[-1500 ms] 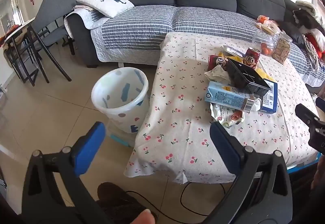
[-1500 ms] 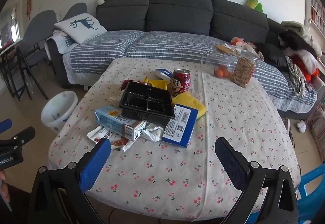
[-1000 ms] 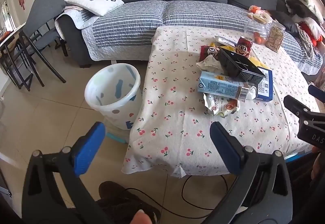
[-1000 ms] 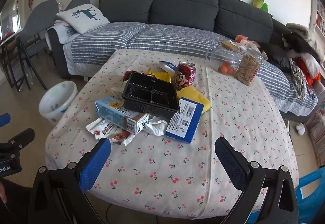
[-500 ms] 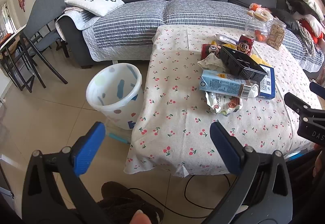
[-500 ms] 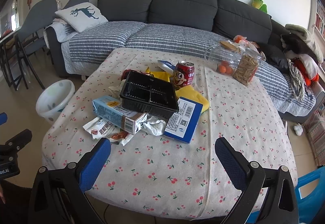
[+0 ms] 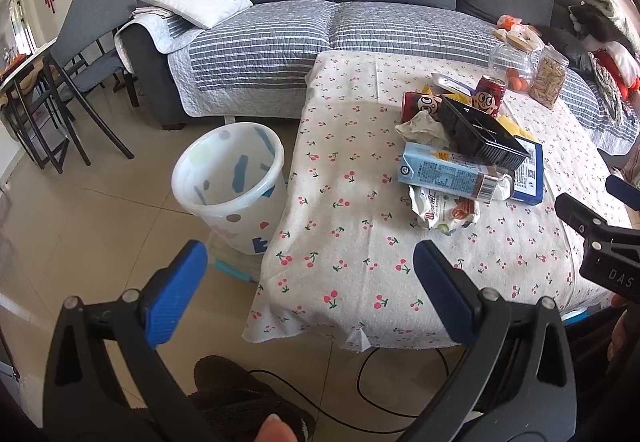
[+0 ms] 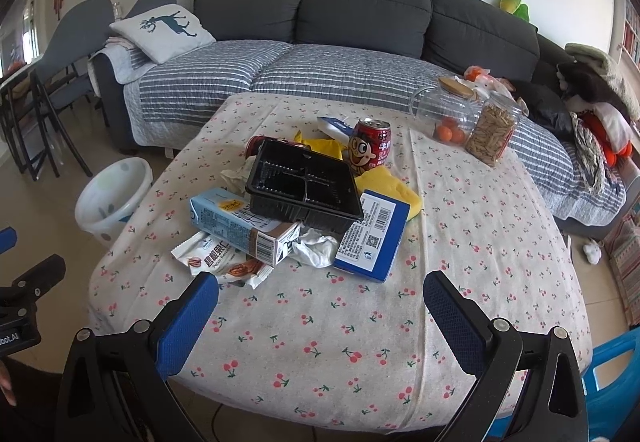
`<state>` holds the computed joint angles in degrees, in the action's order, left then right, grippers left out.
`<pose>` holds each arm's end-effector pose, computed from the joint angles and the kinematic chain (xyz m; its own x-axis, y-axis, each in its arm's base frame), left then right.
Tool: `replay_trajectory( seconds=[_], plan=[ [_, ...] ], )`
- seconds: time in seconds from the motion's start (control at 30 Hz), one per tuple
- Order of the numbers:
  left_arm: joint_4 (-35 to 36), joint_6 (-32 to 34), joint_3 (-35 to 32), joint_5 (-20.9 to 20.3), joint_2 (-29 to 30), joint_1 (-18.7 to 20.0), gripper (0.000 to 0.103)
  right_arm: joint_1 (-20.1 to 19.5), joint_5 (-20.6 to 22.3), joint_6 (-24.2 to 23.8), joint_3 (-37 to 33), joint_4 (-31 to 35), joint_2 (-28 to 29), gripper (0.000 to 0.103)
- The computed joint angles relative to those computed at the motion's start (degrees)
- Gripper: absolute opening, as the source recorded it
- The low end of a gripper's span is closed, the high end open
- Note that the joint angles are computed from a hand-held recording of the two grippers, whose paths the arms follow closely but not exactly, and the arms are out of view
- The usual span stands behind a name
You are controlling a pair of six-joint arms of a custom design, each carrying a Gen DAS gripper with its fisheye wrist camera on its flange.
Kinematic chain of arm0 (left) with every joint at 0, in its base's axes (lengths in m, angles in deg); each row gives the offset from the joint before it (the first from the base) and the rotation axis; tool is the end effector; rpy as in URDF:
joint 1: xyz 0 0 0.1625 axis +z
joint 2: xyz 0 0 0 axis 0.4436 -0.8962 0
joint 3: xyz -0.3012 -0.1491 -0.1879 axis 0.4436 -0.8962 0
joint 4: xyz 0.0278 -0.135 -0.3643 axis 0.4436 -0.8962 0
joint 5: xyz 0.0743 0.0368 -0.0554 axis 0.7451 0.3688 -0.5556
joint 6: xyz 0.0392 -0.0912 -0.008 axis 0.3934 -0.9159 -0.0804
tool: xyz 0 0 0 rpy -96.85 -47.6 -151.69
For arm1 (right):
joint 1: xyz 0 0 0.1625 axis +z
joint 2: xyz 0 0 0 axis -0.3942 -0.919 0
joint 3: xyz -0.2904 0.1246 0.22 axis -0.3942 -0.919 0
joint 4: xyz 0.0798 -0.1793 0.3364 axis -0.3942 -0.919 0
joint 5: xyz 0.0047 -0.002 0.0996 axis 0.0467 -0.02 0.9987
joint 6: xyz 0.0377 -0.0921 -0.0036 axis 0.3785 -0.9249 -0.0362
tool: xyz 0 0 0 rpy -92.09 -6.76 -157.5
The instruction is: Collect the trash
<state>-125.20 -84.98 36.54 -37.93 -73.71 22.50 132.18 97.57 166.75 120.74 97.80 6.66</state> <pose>-0.2532 -0.6198 0.1397 -0.6487 0.0619 -0.7585 0.5384 0.7418 -0.3999 0.2689 -0.6174 0.1404 -0.6557 0.1500 0.7400 -0.4426 0.7177 -0.5377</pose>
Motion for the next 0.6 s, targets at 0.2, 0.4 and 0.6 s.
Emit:
replay_trajectory(
  seconds=[0.2,0.4,0.6],
  plan=[
    [0.2,-0.54,-0.1,-0.24,-0.16,0.13,0.102,0.02,0.02,-0.11,-0.22,0.16,0.2,0.103],
    [0.22,-0.47,-0.13,-0.26,-0.18,0.15,0.102,-0.01,-0.02,0.34,-0.43,0.49,0.34,0.103],
    [0.45,-0.68,-0.16,-0.35,-0.26,0.19,0.102,-0.09,-0.12,0.49,-0.37,0.64,0.35,0.103]
  ],
)
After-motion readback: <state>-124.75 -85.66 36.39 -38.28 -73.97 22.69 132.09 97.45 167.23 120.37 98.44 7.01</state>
